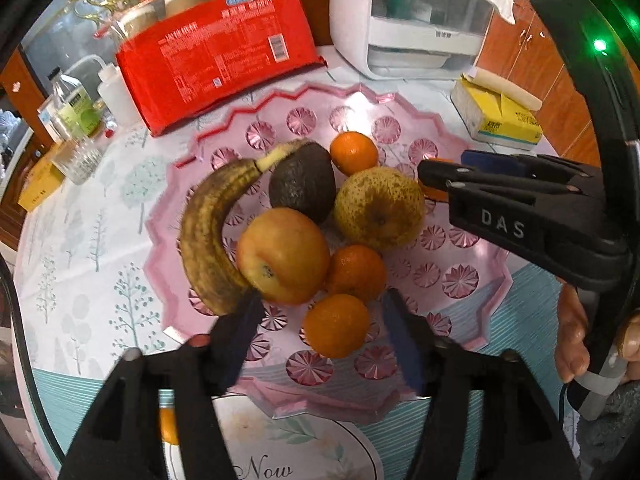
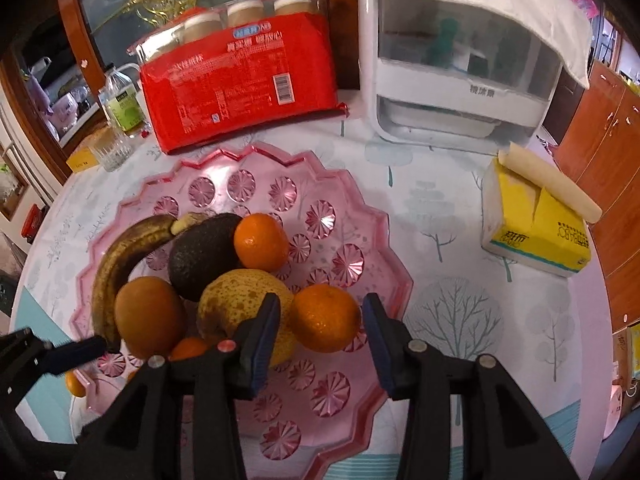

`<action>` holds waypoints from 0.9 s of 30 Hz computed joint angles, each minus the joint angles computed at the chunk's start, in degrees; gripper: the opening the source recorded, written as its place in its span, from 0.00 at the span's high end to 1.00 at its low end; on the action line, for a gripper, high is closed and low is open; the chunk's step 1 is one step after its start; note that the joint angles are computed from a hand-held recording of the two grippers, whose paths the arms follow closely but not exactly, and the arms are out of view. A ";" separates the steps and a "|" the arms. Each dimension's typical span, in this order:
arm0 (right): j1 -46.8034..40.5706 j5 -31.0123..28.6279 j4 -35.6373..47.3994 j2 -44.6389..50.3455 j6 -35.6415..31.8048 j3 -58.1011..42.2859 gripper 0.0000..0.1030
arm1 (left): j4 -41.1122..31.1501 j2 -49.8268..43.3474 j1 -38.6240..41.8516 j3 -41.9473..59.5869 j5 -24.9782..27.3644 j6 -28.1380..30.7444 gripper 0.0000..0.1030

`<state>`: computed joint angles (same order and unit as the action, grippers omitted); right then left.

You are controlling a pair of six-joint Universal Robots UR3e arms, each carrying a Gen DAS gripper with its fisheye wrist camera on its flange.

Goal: Organize fruits
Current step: 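Lower the oranges into the bowl and open both tools, then move both open tools back over the 'Now or never' plate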

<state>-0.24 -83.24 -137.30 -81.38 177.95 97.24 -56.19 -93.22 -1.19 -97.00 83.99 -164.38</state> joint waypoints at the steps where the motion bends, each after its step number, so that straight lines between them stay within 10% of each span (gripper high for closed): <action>1: -0.07 0.28 -0.16 -0.75 0.05 0.49 0.56 | -0.16 0.26 -0.04 0.12 0.13 -0.09 0.35; 27: 1.30 1.16 5.15 -17.85 3.46 7.13 0.56 | -7.87 17.18 8.34 -2.24 -3.28 -0.12 0.20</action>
<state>1.06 -82.08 -132.16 -99.22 181.42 104.37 -64.06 -76.04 7.15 -99.24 80.70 -164.51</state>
